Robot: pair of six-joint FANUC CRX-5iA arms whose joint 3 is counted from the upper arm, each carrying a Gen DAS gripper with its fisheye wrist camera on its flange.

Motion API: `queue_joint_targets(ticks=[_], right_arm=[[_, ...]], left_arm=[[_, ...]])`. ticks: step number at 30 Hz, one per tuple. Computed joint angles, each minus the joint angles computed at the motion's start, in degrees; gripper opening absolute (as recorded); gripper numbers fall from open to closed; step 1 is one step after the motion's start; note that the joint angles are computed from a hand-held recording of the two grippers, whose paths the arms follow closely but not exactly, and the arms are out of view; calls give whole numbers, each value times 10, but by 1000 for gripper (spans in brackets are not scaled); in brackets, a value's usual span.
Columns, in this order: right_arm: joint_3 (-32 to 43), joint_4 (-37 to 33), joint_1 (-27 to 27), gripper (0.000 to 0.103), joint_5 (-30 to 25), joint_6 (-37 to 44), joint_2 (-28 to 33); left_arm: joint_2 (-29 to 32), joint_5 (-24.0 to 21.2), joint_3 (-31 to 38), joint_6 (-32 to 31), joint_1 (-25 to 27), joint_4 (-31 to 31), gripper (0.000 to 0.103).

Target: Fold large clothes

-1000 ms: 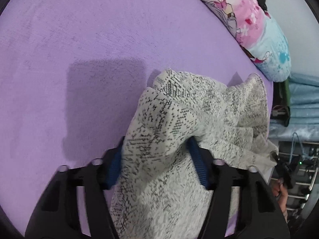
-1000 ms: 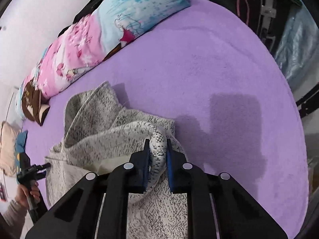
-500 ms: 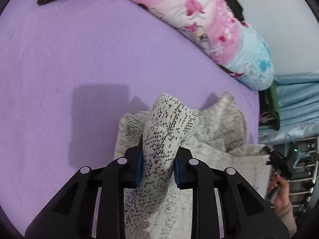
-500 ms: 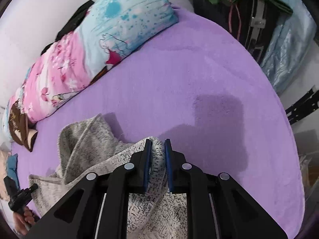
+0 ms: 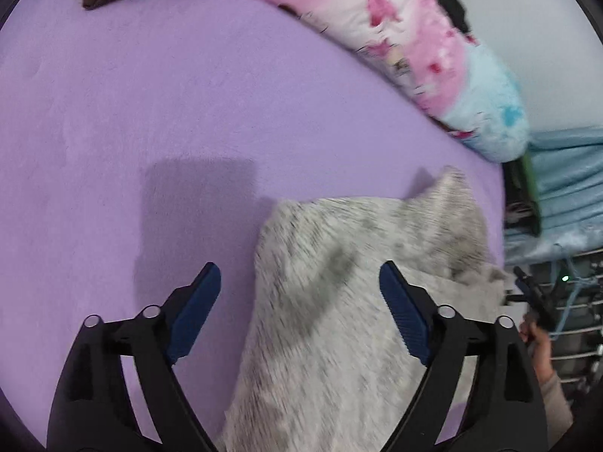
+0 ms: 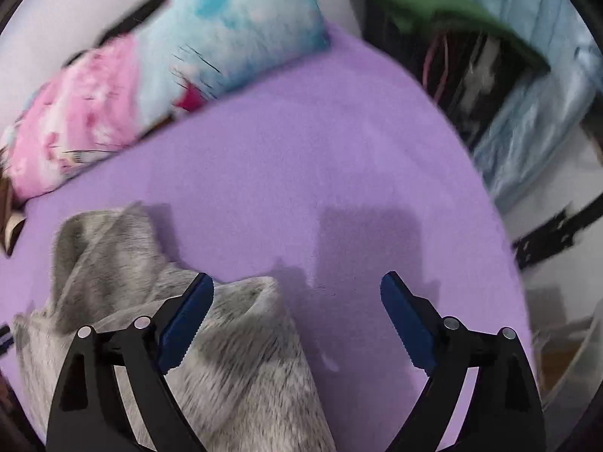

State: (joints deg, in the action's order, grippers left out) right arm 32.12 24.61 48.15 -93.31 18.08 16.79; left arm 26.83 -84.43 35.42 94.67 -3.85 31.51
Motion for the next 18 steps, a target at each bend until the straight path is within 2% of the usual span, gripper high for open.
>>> queue_joint_targets(ticks=[3, 7, 10, 12, 14, 18], right_arm=[[-14, 25, 40, 90, 0, -7, -18], [-38, 18, 94, 90, 1, -41, -39], [-69, 2, 130, 92, 32, -68, -55], [-60, 0, 153, 92, 11, -71, -40], [-59, 3, 175, 92, 12, -86, -31], [-43, 13, 198, 92, 15, -97, -12]], left_arm=[[-55, 17, -74, -19, 16, 26, 86], [-130, 25, -183, -25, 40, 37, 86], [-180, 39, -259, -16, 51, 36, 87], [-209, 35, -303, -10, 61, 38, 87], [-237, 20, -341, 1, 73, 35, 88], [-289, 26, -415, -2, 94, 57, 88]])
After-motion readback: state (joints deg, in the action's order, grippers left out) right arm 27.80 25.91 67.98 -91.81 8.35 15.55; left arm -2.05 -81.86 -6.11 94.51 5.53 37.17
